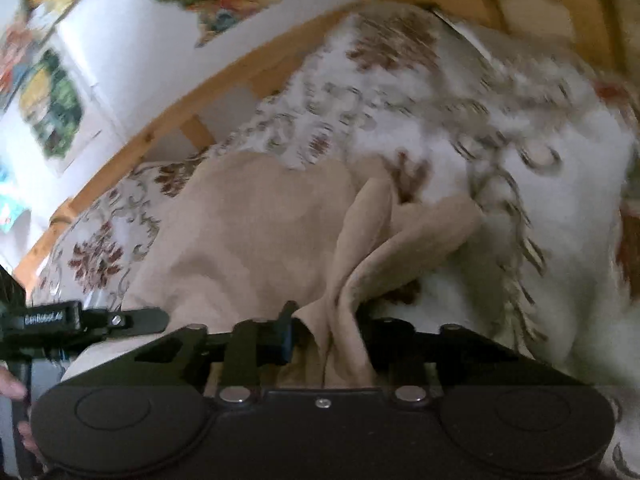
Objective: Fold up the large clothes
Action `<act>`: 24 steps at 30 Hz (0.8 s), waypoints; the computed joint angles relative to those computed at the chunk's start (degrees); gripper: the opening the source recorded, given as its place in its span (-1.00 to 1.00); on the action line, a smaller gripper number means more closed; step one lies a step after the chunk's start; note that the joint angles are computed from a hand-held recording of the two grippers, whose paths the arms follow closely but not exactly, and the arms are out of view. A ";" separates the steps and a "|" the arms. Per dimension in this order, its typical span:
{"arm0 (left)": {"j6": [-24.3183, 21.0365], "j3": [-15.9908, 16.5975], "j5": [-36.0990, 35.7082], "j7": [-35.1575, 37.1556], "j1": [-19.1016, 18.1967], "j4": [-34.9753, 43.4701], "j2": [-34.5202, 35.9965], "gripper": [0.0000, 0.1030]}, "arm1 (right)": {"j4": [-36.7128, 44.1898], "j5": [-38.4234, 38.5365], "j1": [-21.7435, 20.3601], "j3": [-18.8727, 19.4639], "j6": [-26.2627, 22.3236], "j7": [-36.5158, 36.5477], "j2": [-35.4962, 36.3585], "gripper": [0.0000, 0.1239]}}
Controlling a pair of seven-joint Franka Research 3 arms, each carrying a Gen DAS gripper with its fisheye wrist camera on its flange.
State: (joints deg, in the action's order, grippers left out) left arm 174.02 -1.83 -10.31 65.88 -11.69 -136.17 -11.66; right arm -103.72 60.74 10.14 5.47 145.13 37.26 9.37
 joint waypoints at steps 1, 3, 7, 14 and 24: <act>-0.19 -0.60 1.72 -0.03 0.93 0.16 -0.66 0.32 | -0.33 0.33 0.31 0.36 0.89 -1.28 -0.60 -0.63; -0.06 -0.88 4.38 0.19 2.32 -0.10 -2.63 0.31 | 0.10 2.28 0.95 0.95 2.28 -2.68 -0.98 -0.65; -0.06 -1.00 10.13 -0.66 6.18 2.29 -3.64 0.32 | 3.78 9.52 2.80 2.81 6.04 -9.25 0.23 -0.65; -10.92 0.95 13.37 1.71 10.84 10.29 0.80 0.34 | 20.97 -0.81 5.89 4.78 5.02 -1.37 13.69 -0.65; -14.38 -4.71 33.63 -21.37 18.37 10.33 3.44 0.54 | 19.66 -12.67 3.68 7.82 11.22 -0.71 16.66 -0.25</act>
State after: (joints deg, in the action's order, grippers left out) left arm 159.64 -6.54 23.32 44.52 6.67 -125.84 -8.22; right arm -84.06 48.06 13.83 13.29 156.34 36.54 26.03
